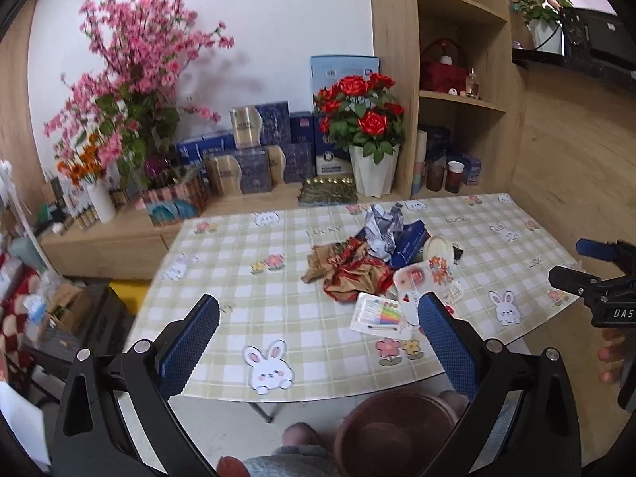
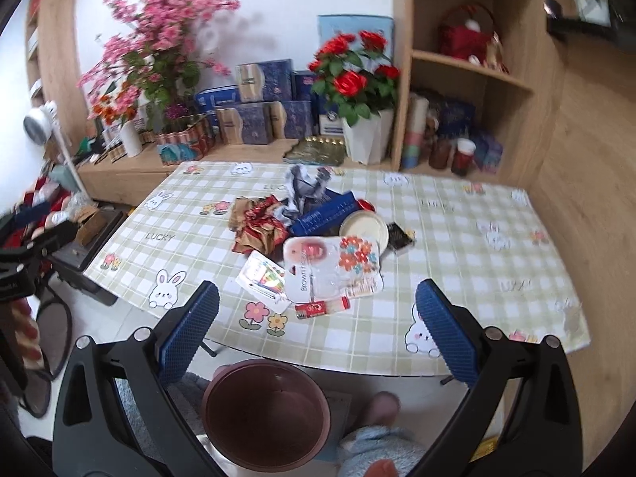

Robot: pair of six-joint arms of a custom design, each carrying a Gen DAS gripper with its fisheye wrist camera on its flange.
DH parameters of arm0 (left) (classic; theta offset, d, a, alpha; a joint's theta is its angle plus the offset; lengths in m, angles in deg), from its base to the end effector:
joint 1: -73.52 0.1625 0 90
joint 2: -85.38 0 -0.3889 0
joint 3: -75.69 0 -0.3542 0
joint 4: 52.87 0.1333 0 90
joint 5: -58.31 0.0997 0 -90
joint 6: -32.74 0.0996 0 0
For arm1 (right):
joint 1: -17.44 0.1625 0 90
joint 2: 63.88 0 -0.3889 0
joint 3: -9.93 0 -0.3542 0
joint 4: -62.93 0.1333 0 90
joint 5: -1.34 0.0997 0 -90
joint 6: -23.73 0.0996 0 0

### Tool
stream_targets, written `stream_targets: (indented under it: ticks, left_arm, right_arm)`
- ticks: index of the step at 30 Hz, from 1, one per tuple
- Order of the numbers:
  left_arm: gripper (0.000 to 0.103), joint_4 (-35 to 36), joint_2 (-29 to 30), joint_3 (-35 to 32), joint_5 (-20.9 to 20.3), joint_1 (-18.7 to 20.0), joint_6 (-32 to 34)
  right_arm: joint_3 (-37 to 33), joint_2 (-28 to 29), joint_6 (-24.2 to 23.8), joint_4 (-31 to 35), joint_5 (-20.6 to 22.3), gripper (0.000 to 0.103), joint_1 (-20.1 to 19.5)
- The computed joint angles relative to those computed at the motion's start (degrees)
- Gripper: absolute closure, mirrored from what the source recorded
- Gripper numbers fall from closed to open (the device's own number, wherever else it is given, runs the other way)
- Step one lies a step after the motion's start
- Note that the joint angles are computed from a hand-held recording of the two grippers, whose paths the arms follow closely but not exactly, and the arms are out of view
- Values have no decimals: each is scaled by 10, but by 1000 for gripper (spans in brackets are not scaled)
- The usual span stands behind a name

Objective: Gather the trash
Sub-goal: 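Reach the left tool to the brown-red gift wrap and close on it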

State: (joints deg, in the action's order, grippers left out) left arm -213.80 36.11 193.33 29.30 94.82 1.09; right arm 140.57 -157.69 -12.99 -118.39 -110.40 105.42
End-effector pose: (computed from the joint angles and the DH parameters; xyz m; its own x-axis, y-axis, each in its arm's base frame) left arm -0.3728 -0.3819 0.0841 -0.6693 0.1821 -0.7203 0.6808 0.5386 -0.4965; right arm 0.0826 -0.3940 0.3656 -0.7478 -0.0793 0.6592 -0.5323 0.6650 -0.5239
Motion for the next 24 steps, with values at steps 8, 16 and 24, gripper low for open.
stream_targets:
  ticks: [8, 16, 24]
  left_arm:
    - [5, -40, 33, -10, -29, 53, 17]
    - [5, -47, 44, -30, -15, 90, -6]
    - [5, -76, 91, -78, -19, 121, 67]
  right_arm:
    - [-6, 31, -3, -24, 21, 5, -56]
    - [-30, 82, -21, -41, 9, 5, -79]
    - [-72, 132, -4, -28, 0, 5, -94]
